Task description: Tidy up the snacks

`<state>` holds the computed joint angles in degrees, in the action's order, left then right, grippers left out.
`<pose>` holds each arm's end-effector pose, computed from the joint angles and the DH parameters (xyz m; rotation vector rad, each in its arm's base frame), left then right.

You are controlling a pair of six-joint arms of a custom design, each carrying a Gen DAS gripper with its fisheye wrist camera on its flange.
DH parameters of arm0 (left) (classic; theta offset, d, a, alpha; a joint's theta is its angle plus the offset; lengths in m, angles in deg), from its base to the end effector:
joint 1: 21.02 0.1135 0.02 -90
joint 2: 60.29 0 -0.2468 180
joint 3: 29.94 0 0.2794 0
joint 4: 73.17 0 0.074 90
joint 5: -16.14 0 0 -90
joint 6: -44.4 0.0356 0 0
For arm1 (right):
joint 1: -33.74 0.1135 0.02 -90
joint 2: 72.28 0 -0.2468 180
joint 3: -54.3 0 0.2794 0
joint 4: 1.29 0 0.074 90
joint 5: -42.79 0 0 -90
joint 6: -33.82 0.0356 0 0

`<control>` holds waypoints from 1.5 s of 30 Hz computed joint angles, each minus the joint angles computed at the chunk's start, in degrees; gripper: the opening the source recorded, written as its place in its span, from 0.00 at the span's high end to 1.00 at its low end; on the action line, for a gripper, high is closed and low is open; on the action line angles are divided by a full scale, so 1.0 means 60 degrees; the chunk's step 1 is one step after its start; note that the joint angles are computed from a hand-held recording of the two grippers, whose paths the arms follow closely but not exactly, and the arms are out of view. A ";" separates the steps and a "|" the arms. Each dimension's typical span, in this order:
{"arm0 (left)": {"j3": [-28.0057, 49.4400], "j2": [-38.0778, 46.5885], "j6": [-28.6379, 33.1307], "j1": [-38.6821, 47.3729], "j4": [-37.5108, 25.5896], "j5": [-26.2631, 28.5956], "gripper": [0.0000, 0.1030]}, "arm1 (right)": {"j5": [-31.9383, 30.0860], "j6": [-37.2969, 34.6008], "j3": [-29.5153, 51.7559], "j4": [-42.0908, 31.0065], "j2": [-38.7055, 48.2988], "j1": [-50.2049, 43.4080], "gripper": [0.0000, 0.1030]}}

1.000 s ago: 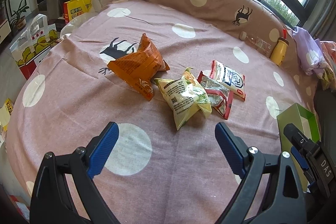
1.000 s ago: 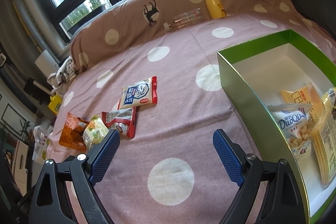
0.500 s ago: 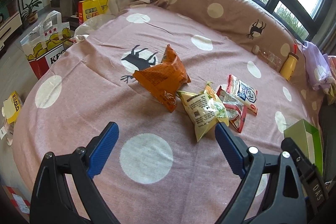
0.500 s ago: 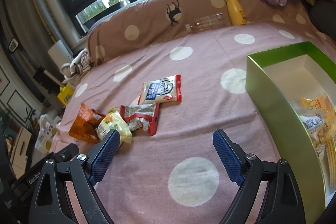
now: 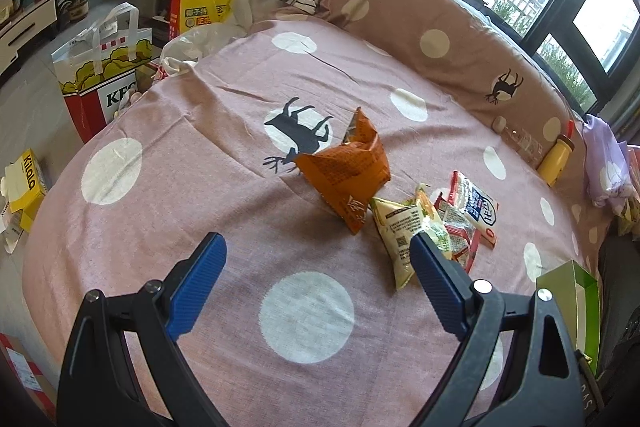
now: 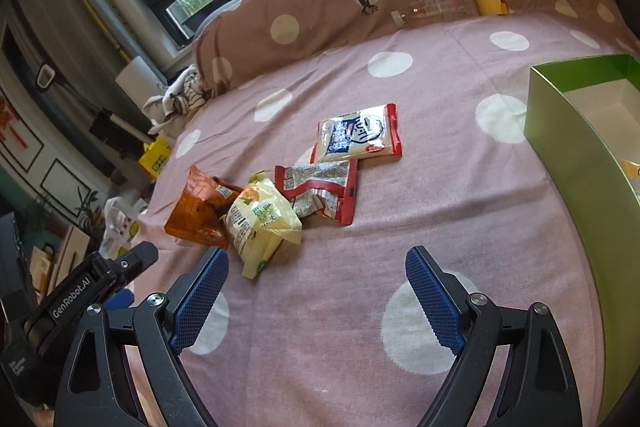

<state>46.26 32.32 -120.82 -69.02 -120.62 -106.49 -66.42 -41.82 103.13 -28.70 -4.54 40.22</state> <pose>0.2452 -0.2436 0.1878 -0.7319 2.3217 -0.1580 0.2621 0.0416 0.1735 0.0025 2.3960 0.5712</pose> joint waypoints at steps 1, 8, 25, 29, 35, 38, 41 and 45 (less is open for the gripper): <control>-0.0016 -0.0008 -0.0016 0.0027 -0.0048 -0.0002 0.10 | -0.0011 0.0005 0.0007 -0.0003 -0.0003 -0.0013 0.12; -0.0422 -0.0375 -0.0387 0.0196 -0.0077 -0.0051 0.10 | -0.1021 0.0202 0.1507 -0.0636 0.1526 -0.0173 0.12; 0.0016 -0.0204 -0.0773 0.0199 -0.1293 -0.0591 0.10 | 0.1432 -0.1714 0.4393 -0.0539 0.5428 0.2524 0.25; 0.0182 -0.0030 -0.0580 0.0154 -0.1318 -0.0520 0.10 | 0.1321 -0.1679 0.4102 -0.0716 0.5126 0.2408 0.56; 0.0399 0.0150 -0.0451 0.0044 -0.1450 -0.0473 0.10 | -0.0042 -0.0871 0.3299 -0.1514 0.3849 0.1437 0.70; 0.0678 0.0399 -0.0120 -0.0058 -0.1493 -0.0387 0.10 | 0.0481 -0.0587 0.2459 -0.1983 0.2478 0.0969 0.70; 0.0788 0.0512 0.0338 -0.0172 -0.1092 -0.0097 0.10 | 0.0117 -0.0641 0.1710 -0.2239 0.1600 0.0231 0.70; 0.0995 0.0832 0.1113 -0.0282 -0.0267 0.0810 0.10 | -0.0142 -0.0882 0.1675 -0.3102 0.1929 -0.0763 0.70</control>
<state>52.23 37.31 -114.14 -70.72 -122.22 -101.63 -67.27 -47.11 113.18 -47.31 7.04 35.64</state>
